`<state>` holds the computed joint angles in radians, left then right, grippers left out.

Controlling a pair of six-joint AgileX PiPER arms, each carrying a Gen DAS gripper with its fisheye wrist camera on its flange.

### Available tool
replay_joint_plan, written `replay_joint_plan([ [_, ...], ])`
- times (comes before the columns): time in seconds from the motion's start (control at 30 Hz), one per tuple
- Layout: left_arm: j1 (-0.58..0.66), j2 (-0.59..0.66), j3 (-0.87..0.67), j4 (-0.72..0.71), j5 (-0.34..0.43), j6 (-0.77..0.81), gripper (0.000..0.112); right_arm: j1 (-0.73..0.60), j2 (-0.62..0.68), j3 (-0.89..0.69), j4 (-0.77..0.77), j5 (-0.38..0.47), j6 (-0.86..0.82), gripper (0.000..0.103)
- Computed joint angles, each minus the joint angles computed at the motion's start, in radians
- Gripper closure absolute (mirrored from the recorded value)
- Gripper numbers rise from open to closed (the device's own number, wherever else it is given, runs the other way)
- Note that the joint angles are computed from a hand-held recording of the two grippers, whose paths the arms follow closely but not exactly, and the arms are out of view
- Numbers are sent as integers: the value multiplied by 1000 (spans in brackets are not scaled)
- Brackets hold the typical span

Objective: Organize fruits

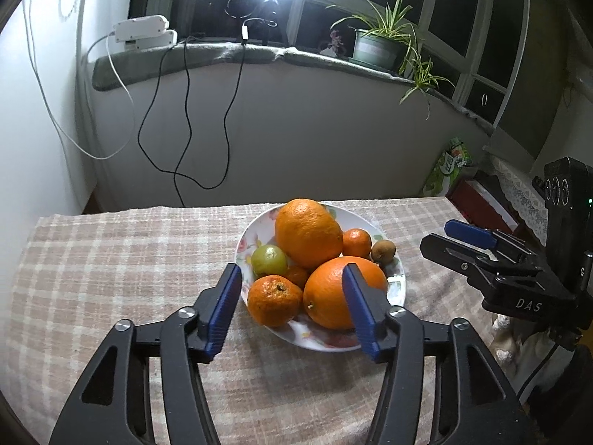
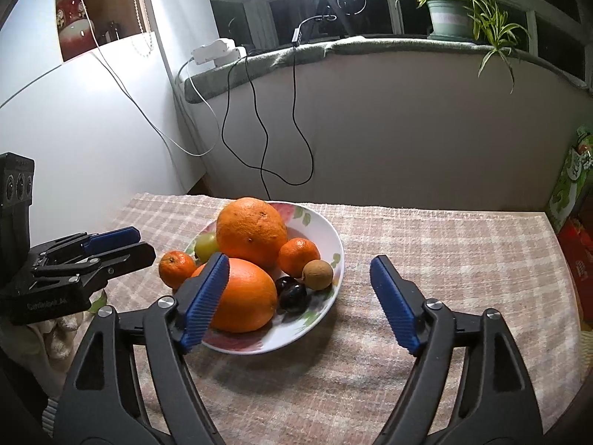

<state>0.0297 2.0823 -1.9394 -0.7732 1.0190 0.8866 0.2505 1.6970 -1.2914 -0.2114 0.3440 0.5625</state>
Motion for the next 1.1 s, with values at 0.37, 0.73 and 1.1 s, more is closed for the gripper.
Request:
replay_joint_plan([
  [0.37,31,-119,160,-54,-68,81,42,63,-73,59,-237,24,215,9],
  [0.73,58,-280,406,-103,-198,184,32,122,-194,186,-457,40,477,5],
  [1.1,82,-394,585,-156,-244,267,31,210,-263,295,-706,104,774,0],
])
